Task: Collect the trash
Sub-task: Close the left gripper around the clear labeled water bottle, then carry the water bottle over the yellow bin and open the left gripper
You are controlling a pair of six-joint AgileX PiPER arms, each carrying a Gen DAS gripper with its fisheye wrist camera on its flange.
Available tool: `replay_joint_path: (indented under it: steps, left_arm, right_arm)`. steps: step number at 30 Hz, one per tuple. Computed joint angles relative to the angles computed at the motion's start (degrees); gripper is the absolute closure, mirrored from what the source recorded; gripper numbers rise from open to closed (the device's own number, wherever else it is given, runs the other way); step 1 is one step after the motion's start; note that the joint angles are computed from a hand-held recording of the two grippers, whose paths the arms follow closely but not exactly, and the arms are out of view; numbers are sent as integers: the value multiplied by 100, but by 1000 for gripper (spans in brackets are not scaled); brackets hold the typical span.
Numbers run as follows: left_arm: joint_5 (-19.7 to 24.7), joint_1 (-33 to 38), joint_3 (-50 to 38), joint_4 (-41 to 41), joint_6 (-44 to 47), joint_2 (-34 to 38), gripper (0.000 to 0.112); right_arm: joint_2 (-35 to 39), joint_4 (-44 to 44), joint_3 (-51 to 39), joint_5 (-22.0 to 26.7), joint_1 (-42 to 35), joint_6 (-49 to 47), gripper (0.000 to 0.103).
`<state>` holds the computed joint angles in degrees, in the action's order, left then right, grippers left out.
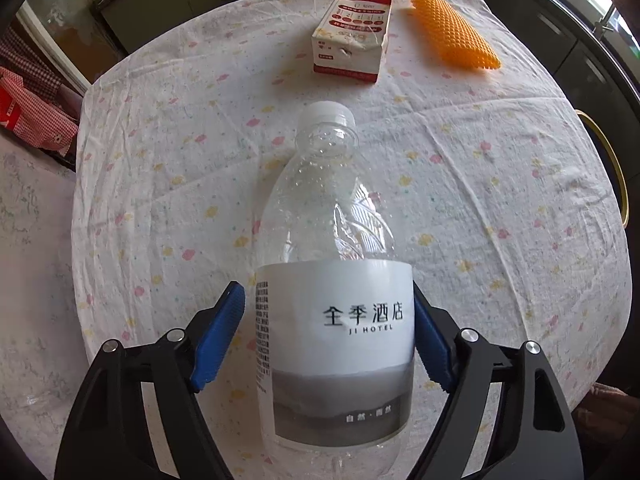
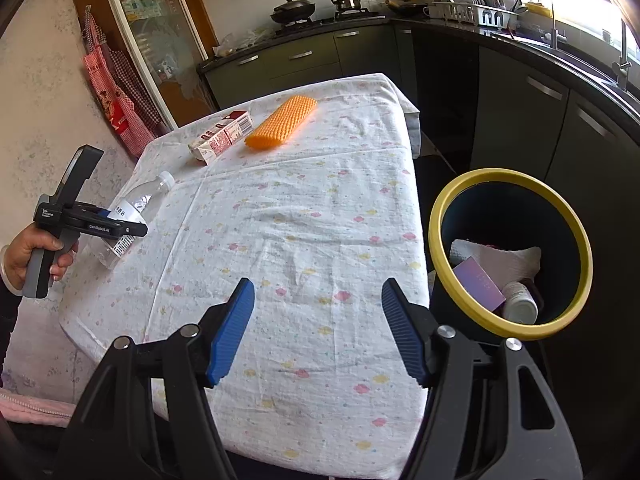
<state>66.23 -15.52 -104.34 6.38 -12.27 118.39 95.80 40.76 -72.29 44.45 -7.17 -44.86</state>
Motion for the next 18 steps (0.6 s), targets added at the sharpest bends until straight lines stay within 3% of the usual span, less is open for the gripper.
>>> replay_joint_path:
  steps: [2,6,18]
  left_arm:
    - [26,-24,22,31,4,-28,34]
    - [237,-58,-57,29,89,2,46]
    - [-119,-497,701,257,-23,-880,47]
  right_arm:
    - [19,7,-13,8,-3,2,40]
    - [61,45,-19,36,7,-47,40]
    - [141,70,-64,50,-1,-55,40]
